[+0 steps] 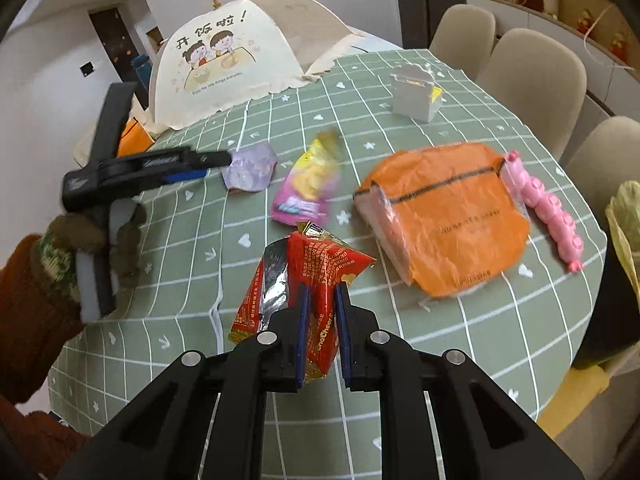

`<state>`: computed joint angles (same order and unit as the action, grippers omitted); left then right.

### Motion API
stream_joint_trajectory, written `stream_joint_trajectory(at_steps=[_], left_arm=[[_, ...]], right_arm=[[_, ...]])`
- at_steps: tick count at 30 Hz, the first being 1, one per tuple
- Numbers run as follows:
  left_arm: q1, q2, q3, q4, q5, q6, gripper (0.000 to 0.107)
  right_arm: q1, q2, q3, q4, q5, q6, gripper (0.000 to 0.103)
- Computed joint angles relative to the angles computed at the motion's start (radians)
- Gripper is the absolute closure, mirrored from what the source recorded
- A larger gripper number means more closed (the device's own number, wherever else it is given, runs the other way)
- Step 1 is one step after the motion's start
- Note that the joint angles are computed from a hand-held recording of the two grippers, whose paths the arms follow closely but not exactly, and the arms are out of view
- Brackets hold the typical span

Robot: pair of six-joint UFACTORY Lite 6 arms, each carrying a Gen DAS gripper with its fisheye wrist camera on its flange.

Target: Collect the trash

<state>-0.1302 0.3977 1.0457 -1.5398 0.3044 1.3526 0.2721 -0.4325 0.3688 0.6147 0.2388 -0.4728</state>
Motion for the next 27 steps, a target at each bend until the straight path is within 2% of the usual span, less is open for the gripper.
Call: stream_joint_trajectory(at_steps=[2, 5, 7, 10, 17, 21, 27], left_arm=[[-0.017, 0.054, 0.052, 0.022, -0.032, -0.028, 0.05], [-0.032, 0.07, 0.071, 0.02, -0.065, -0.032, 0.064], [-0.034, 0.071, 0.072, 0.055, -0.034, -0.063, 0.087], [-0.047, 0.061, 0.054, 0.088, 0.023, -0.072, 0.099], [-0.111, -0.089, -0.096, 0.097, 0.036, -0.099, 0.101], [-0.148, -0.258, -0.21, 0.145, 0.031, -0.181, 0.102], [-0.237, -0.511, -0.277, 0.43, -0.007, -0.529, 0.102]], right_arm=[[-0.004, -0.027, -0.023, -0.06, 0.003, 0.063, 0.089], [-0.014, -0.087, -0.063, -0.182, 0.008, 0.191, 0.089], [-0.047, -0.134, -0.095, -0.187, 0.024, 0.199, 0.089], [-0.098, -0.175, -0.126, -0.155, 0.048, 0.166, 0.089], [-0.124, -0.282, -0.168, -0.176, 0.088, 0.188, 0.089], [-0.163, -0.39, -0.186, -0.158, 0.147, 0.141, 0.089], [-0.326, -0.525, -0.166, -0.043, 0.291, -0.049, 0.089]])
